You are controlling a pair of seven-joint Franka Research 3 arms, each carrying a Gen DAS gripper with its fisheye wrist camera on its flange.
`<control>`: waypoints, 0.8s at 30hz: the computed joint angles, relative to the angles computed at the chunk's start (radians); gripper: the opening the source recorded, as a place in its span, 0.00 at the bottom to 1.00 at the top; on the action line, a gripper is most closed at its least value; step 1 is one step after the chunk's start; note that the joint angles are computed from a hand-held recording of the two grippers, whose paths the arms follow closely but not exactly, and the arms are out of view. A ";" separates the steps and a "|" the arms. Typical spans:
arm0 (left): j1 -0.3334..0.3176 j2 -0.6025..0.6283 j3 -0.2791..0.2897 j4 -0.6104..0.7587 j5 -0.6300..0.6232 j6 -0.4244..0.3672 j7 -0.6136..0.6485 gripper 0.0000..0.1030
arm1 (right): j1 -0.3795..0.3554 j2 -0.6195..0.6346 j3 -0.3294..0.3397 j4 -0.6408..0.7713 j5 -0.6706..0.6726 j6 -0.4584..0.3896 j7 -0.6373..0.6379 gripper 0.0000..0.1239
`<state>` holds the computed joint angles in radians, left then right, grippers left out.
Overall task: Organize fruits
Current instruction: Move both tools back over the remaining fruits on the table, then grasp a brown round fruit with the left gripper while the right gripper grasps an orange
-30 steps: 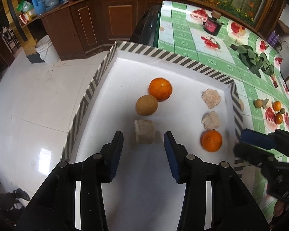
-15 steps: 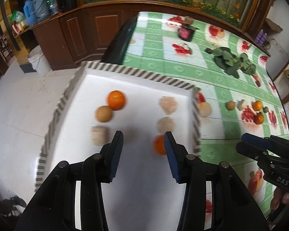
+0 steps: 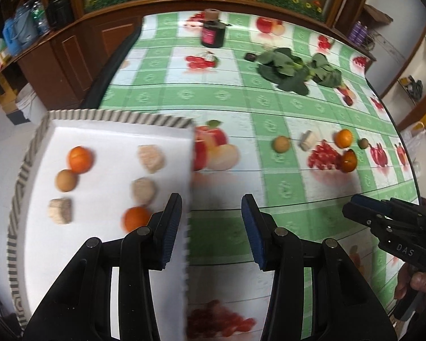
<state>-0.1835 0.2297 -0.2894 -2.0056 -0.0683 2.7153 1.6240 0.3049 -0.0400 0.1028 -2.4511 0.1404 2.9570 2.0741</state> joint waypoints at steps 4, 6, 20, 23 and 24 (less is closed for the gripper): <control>-0.021 0.040 -0.013 0.048 0.012 -0.017 -0.004 0.42 | -0.026 -0.024 -0.012 -0.030 -0.037 -0.001 0.022 0.25; -0.030 0.061 -0.016 0.074 0.022 -0.026 -0.010 0.42 | -0.044 -0.032 -0.015 -0.041 -0.053 -0.003 0.033 0.25; -0.061 0.246 -0.054 0.298 0.023 -0.121 0.045 0.42 | -0.068 0.024 -0.052 -0.014 0.130 0.016 -0.165 0.26; -0.074 0.278 -0.049 0.337 0.046 -0.131 0.048 0.42 | -0.067 0.046 -0.053 0.005 0.175 0.025 -0.205 0.26; -0.076 0.288 -0.049 0.350 0.051 -0.136 0.051 0.42 | -0.069 0.053 -0.055 0.012 0.174 0.023 -0.208 0.26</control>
